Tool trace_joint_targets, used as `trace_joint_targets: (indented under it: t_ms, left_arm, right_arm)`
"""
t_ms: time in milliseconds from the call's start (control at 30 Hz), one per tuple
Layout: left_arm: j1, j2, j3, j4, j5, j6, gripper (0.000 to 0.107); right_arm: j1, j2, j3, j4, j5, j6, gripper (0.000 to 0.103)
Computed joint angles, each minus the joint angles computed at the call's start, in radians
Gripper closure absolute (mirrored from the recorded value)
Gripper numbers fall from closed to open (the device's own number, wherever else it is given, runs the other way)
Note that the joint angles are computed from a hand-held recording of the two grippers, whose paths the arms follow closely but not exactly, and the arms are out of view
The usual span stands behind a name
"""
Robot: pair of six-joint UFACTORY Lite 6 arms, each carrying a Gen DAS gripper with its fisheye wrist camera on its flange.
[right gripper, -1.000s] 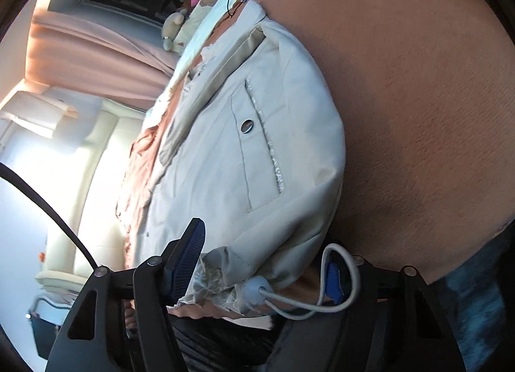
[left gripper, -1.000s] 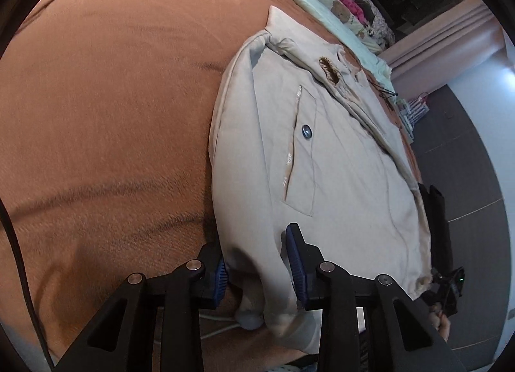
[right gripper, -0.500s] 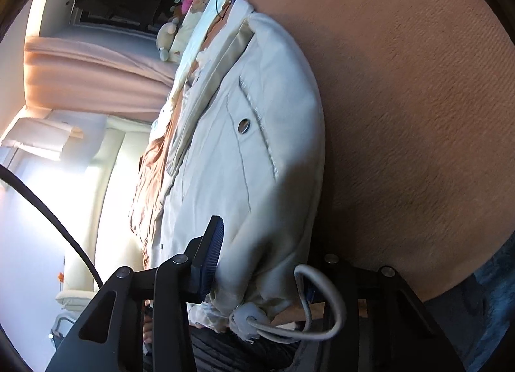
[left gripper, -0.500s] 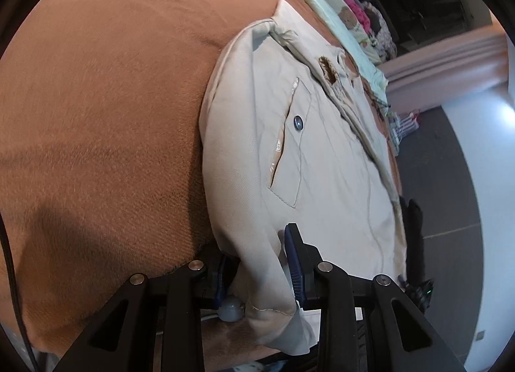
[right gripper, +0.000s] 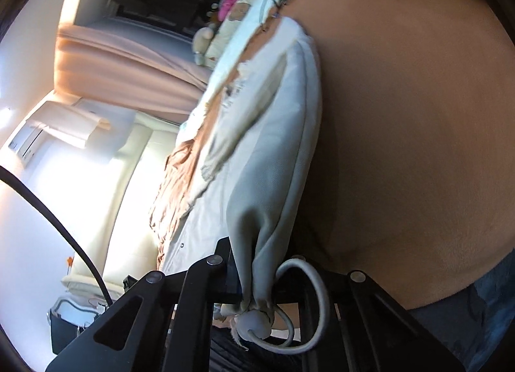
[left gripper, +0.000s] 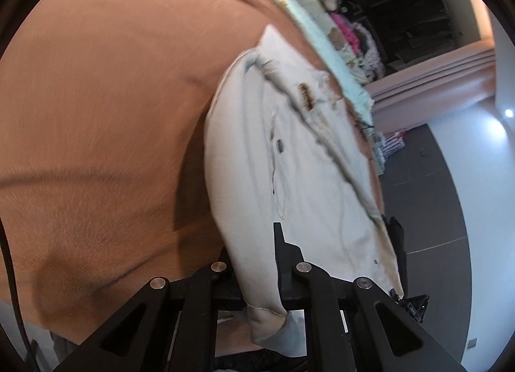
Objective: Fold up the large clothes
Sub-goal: 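Lift the hem with both grippers and fold it over toward the collar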
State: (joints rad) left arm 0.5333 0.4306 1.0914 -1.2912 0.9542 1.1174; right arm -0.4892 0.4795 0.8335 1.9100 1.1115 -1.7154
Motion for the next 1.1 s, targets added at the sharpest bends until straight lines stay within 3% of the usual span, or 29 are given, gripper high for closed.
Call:
trace_joint_targets:
  t_ms: [333, 667, 833, 1100]
  left_arm:
    - [0.052, -0.173, -0.003, 0.005, 0.116, -0.038, 0.098]
    - [0.14, -0.345, -0.02, 0.019, 0.236, -0.099, 0.098]
    - [0.226, -0.453, -0.041, 0.033, 0.323, -0.126, 0.098]
    - [0.507, -0.623, -0.118, 0.104, 0.57, -0.106, 0.098]
  right_arm:
    - [-0.014, -0.143, -0.081, -0.002, 0.057, -0.046, 0.097]
    - [-0.12, -0.188, -0.181, -0.054, 0.211, -0.166, 0.097]
    - [-0.124, -0.221, -0.214, -0.056, 0.269, -0.207, 0.097]
    - [-0.168, -0.193, -0.271, -0.08, 0.359, -0.325, 0.097]
